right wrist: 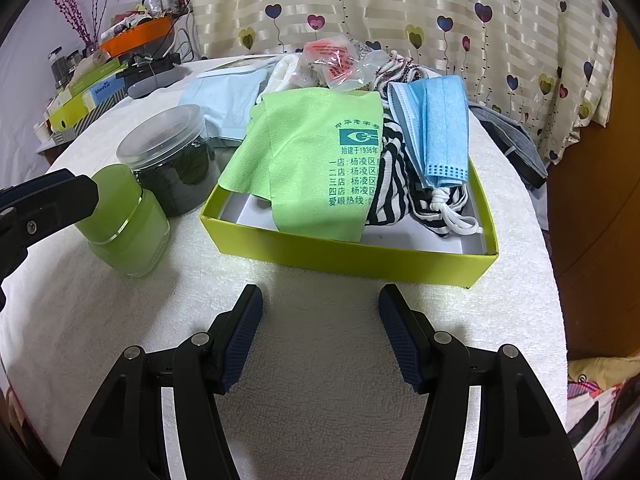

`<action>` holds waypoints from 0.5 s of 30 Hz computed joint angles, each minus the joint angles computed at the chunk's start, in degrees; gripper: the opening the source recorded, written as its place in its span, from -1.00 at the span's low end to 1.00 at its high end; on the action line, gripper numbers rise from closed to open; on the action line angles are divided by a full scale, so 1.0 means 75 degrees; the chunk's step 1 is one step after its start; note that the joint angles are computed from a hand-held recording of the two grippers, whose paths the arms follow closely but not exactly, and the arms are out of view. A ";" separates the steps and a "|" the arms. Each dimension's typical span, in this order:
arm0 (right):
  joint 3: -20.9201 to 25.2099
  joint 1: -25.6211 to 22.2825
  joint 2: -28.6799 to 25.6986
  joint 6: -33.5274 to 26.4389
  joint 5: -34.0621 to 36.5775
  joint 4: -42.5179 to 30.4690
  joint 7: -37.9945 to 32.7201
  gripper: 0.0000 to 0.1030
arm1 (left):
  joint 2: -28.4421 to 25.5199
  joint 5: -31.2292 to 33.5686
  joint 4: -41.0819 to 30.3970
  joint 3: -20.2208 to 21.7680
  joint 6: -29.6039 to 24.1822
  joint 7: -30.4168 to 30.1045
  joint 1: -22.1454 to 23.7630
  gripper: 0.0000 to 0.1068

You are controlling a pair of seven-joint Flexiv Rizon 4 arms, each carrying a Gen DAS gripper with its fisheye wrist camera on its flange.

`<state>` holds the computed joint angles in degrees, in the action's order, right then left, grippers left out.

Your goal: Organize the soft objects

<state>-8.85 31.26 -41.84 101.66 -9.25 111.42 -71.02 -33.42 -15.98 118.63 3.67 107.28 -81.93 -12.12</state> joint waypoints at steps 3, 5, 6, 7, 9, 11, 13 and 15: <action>0.0006 -0.0007 0.0001 -0.0001 0.0002 0.0000 -0.0006 0.20 | 0.0003 0.0016 -0.0002 -0.0023 0.0000 -0.0012 0.0024 -0.37; -0.0002 0.0005 -0.0002 -0.0004 0.0007 -0.0005 -0.0004 0.20 | 0.0005 0.0041 -0.0003 -0.0053 -0.0001 -0.0017 0.0055 -0.37; 0.0006 -0.0007 0.0001 -0.0003 0.0005 -0.0002 -0.0008 0.20 | 0.0012 0.0070 0.0002 -0.0094 -0.0001 -0.0017 0.0099 -0.37; 0.0006 -0.0007 0.0001 -0.0003 0.0005 -0.0002 -0.0008 0.20 | 0.0013 0.0087 0.0003 -0.0118 -0.0007 -0.0020 0.0124 -0.37; 0.0003 0.0001 -0.0002 -0.0007 0.0008 -0.0008 -0.0005 0.20 | 0.0009 0.0069 -0.0005 -0.0087 -0.0037 -0.0035 0.0093 -0.37; 0.0003 -0.0001 -0.0001 -0.0006 0.0007 -0.0006 -0.0007 0.20 | 0.0005 0.0072 -0.0008 -0.0082 -0.0068 -0.0044 0.0096 -0.37; 0.0003 0.0001 -0.0002 -0.0007 0.0008 -0.0008 -0.0006 0.20 | 0.0015 0.0097 -0.0003 -0.0093 -0.0088 -0.0045 0.0114 -0.37; 0.0003 -0.0001 -0.0001 -0.0008 0.0008 -0.0008 -0.0007 0.20 | 0.0007 0.0094 -0.0009 -0.0053 -0.0075 -0.0051 0.0075 -0.37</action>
